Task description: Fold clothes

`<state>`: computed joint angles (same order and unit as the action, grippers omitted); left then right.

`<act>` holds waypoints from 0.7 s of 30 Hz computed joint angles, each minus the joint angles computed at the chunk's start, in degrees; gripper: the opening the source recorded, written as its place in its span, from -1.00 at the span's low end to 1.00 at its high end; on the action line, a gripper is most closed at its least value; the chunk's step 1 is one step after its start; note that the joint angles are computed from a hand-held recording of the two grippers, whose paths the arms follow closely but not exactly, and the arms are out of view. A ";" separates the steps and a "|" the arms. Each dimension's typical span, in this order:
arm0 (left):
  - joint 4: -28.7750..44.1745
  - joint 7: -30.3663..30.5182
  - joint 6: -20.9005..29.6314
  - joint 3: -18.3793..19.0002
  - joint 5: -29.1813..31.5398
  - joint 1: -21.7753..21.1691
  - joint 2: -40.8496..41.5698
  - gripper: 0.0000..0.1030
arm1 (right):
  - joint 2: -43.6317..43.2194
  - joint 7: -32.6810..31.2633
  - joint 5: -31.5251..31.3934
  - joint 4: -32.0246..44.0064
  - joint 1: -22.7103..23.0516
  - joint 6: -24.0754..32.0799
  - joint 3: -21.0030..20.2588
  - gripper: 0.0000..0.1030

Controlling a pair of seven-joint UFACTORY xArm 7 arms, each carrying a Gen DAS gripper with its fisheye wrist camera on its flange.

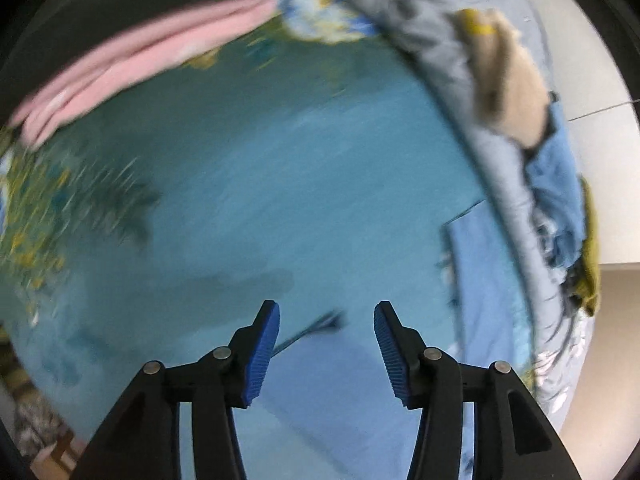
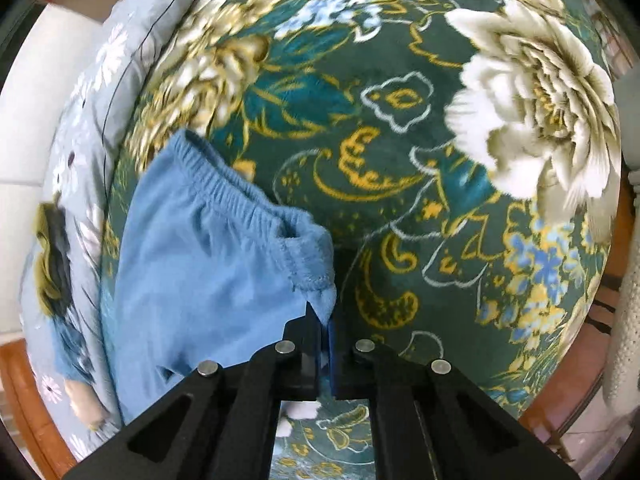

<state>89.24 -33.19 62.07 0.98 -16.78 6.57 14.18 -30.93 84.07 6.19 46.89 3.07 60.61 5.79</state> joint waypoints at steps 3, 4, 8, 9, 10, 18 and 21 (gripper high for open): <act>-6.41 0.63 -0.56 -0.13 -2.72 0.37 -3.46 0.04 | 1.65 -0.36 -0.16 1.23 0.45 -0.59 0.46 -0.95; -7.93 0.81 -0.90 -0.19 -3.19 0.19 -4.07 0.04 | 2.30 -0.29 -0.26 1.73 0.64 -0.76 0.71 -0.95; -12.59 2.96 -1.37 -0.52 -5.92 -0.40 -5.62 0.04 | 2.11 -1.89 -0.60 1.91 1.11 0.08 0.02 -0.95; -13.28 3.66 -1.29 -0.58 -5.83 -0.67 -5.87 0.04 | 1.84 -2.36 -0.65 1.85 1.09 0.37 -0.14 -0.95; -14.00 3.93 -1.49 -0.55 -5.60 -0.94 -6.18 0.04 | 1.61 -2.49 -0.70 1.82 1.08 0.65 -0.05 -0.95; -18.11 0.29 -5.01 -0.10 -7.10 -1.79 -6.94 -0.12 | 0.78 -2.51 -0.17 1.02 1.26 0.52 0.44 -0.95; -18.87 -2.09 -5.14 0.17 -6.18 -1.90 -7.97 -0.71 | 0.09 -2.12 0.14 0.17 1.22 -0.81 0.48 -0.95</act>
